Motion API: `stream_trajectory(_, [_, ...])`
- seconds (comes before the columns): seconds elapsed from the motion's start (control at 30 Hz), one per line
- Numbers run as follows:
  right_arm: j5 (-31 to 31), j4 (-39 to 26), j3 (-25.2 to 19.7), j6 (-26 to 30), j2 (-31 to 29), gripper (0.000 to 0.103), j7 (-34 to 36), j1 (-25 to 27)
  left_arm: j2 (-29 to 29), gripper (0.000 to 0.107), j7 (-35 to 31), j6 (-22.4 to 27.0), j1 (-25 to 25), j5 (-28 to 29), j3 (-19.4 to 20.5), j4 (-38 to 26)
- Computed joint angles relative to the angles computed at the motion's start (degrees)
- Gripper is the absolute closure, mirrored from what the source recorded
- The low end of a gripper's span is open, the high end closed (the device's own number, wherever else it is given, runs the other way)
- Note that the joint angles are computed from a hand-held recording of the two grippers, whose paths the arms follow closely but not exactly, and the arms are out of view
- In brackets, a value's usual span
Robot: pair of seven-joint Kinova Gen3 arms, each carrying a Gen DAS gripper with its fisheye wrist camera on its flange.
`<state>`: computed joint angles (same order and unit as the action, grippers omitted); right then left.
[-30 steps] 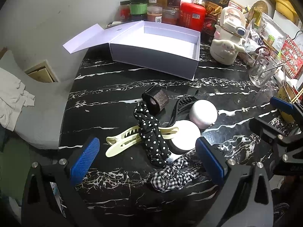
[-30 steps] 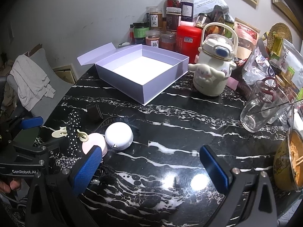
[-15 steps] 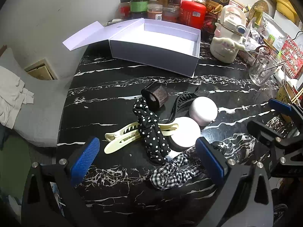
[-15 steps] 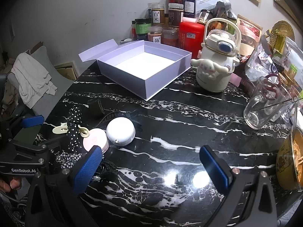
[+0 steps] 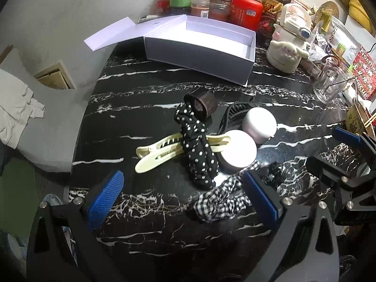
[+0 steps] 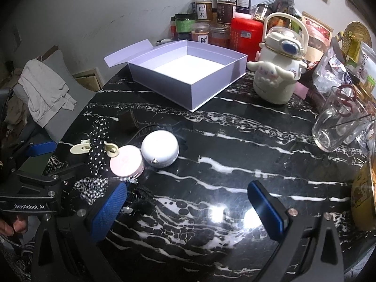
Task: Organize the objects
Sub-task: 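Move both grippers toward the hair accessories on the table, then grasp the black polka-dot scrunchie with the left gripper while the right gripper grasps the black lace bow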
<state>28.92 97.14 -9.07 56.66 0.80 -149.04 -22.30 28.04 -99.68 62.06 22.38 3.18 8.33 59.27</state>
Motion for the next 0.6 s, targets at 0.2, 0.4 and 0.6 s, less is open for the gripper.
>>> stream_trajectory(0.2, [-1.99, 0.33, -0.12, -0.82, 0.40, 0.000, 0.99, -0.19, -0.18, 0.006, -0.12, 0.78, -0.90, 0.90, 0.13, 1.27])
stream_trajectory(0.4, [-4.86, 0.63, 0.22, -2.57, 1.23, 0.000, 3.07, -0.23, -1.10, 0.006, -0.86, -0.25, -2.31, 2.17, 0.35, 3.95])
stream_trajectory(0.6, [-8.59, 0.64, 0.99, -5.00, 2.76, 0.000, 5.75, 0.08, -0.81, 0.006, -1.94, -0.08, -4.13, 4.13, 0.79, 4.73])
